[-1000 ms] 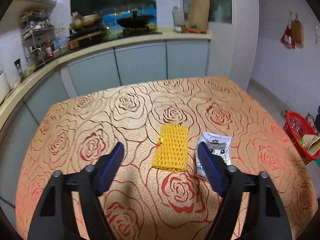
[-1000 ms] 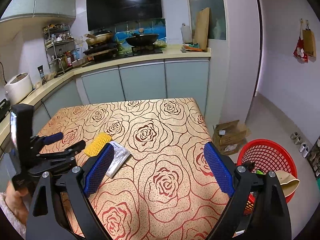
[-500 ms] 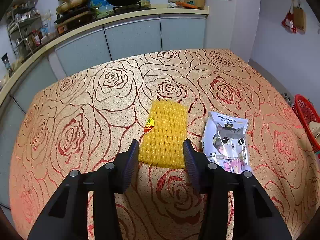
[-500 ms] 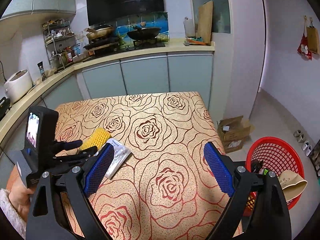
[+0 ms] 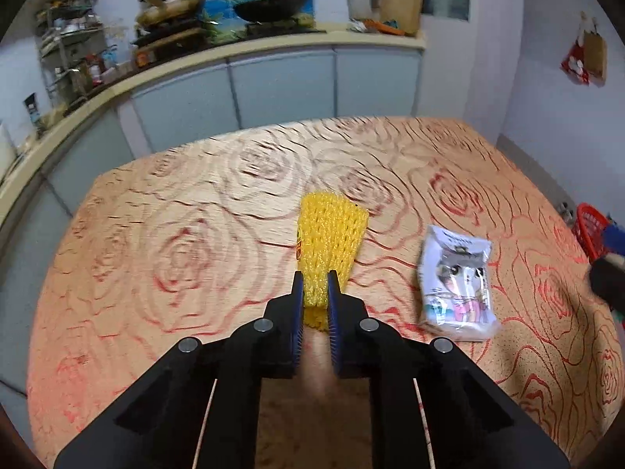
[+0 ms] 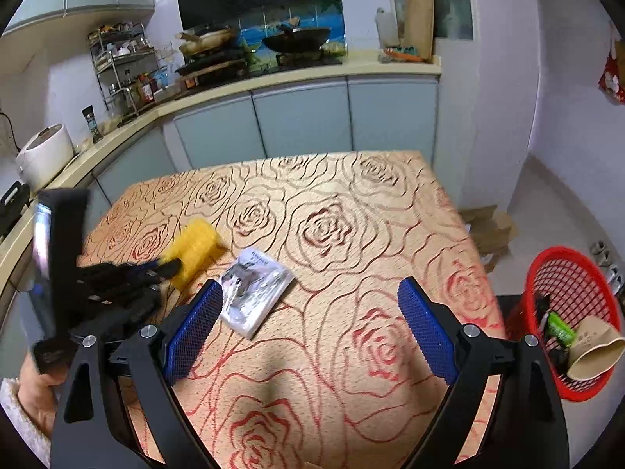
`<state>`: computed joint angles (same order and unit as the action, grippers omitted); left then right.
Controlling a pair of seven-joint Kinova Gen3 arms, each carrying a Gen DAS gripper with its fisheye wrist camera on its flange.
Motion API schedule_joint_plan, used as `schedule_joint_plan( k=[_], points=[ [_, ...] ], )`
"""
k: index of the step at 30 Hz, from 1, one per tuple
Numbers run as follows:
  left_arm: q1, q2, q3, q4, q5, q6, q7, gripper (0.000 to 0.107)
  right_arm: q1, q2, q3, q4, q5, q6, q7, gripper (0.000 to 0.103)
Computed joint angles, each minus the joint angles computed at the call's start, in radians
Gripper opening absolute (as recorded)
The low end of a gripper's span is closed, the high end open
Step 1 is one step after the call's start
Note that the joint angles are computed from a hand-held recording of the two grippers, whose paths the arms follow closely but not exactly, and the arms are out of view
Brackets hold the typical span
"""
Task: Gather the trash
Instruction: 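Grasp the yellow foam mesh with the left tool while the right tool grasps the white cat packet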
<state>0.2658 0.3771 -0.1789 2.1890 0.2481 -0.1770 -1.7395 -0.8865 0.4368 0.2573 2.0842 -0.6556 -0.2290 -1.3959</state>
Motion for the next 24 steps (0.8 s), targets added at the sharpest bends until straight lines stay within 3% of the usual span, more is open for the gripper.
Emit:
schedule_joint_plan(
  k=[4, 10, 18, 22, 24],
  points=[
    [0.022, -0.063, -0.056, 0.063, 0.06, -0.056, -0.028, 0.01, -0.028, 0.039, 0.024, -0.051, -0.003, 0.048, -0.009, 0.088],
    [0.096, -0.124, -0.134, 0.129, 0.264, -0.137, -0.18, 0.01, -0.1, 0.121, 0.108, -0.143, 0.018, 0.142, -0.079, 0.088],
    [0.058, -0.18, -0.088, 0.174, 0.408, -0.187, -0.292, 0.01, -0.179, 0.224, 0.233, -0.28, 0.083, 0.302, -0.2, 0.087],
    [0.014, -0.192, -0.043, 0.186, 0.431, -0.199, -0.311, 0.01, -0.187, 0.264, 0.26, -0.34, 0.147, 0.391, -0.257, 0.067],
    [0.002, -0.194, -0.024, 0.193, 0.457, -0.212, -0.333, 0.011, -0.181, 0.271, 0.251, -0.346, 0.167, 0.398, -0.27, 0.063]
  ],
)
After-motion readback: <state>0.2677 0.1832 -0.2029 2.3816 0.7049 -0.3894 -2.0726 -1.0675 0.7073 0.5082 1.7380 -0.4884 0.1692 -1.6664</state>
